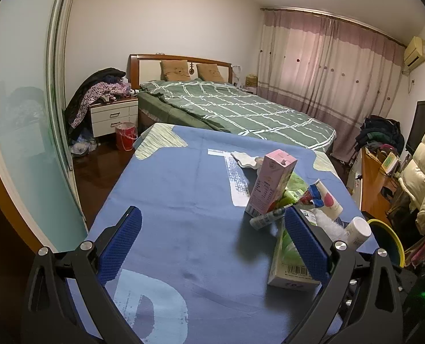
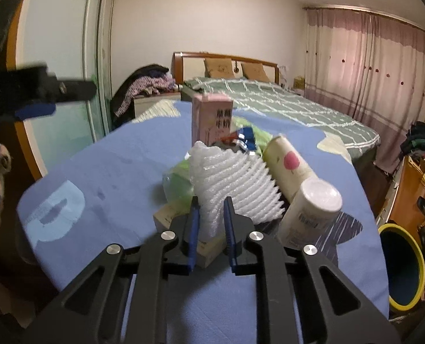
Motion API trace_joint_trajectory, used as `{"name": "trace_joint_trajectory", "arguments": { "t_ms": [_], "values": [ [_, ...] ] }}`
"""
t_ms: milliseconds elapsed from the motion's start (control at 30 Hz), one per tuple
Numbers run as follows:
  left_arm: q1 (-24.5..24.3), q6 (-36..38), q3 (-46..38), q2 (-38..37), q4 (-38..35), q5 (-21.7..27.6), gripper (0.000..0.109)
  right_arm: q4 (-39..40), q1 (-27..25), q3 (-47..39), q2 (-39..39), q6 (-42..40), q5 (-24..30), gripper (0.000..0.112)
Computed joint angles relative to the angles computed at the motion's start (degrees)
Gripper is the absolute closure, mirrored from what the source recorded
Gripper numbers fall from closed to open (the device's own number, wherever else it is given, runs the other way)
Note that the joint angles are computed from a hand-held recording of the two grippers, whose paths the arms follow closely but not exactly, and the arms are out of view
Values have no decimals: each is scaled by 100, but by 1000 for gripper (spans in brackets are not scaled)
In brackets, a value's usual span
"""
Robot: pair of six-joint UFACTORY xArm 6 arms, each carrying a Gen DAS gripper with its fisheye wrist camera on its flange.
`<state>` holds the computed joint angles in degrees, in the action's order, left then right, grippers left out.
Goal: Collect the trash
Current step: 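Grasp the white mesh sponge with the right gripper and lift it, then carry the white sponge over the bin and open the right gripper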
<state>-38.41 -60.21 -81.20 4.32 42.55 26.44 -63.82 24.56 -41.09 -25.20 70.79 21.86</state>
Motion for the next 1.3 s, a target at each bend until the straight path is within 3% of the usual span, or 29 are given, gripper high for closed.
{"name": "trace_joint_trajectory", "arguments": {
  "t_ms": [467, 900, 1100, 1300],
  "values": [
    [-77, 306, -110, 174, -279, -37, 10, -135, -263, 248, -999, 286, -555, 99],
    [-281, 977, -372, 528, -819, -66, 10, -377, -949, 511, -2093, 688, -517, 99],
    [-381, 1221, -492, 656, -1005, -34, 10, 495, -2073, 1063, -2718, 97, -374, 99],
    [-474, 1424, -728, 855, -1157, 107, 10, 1469, -3460, 1658, -2792, -600, -509, 99]
  ]
}}
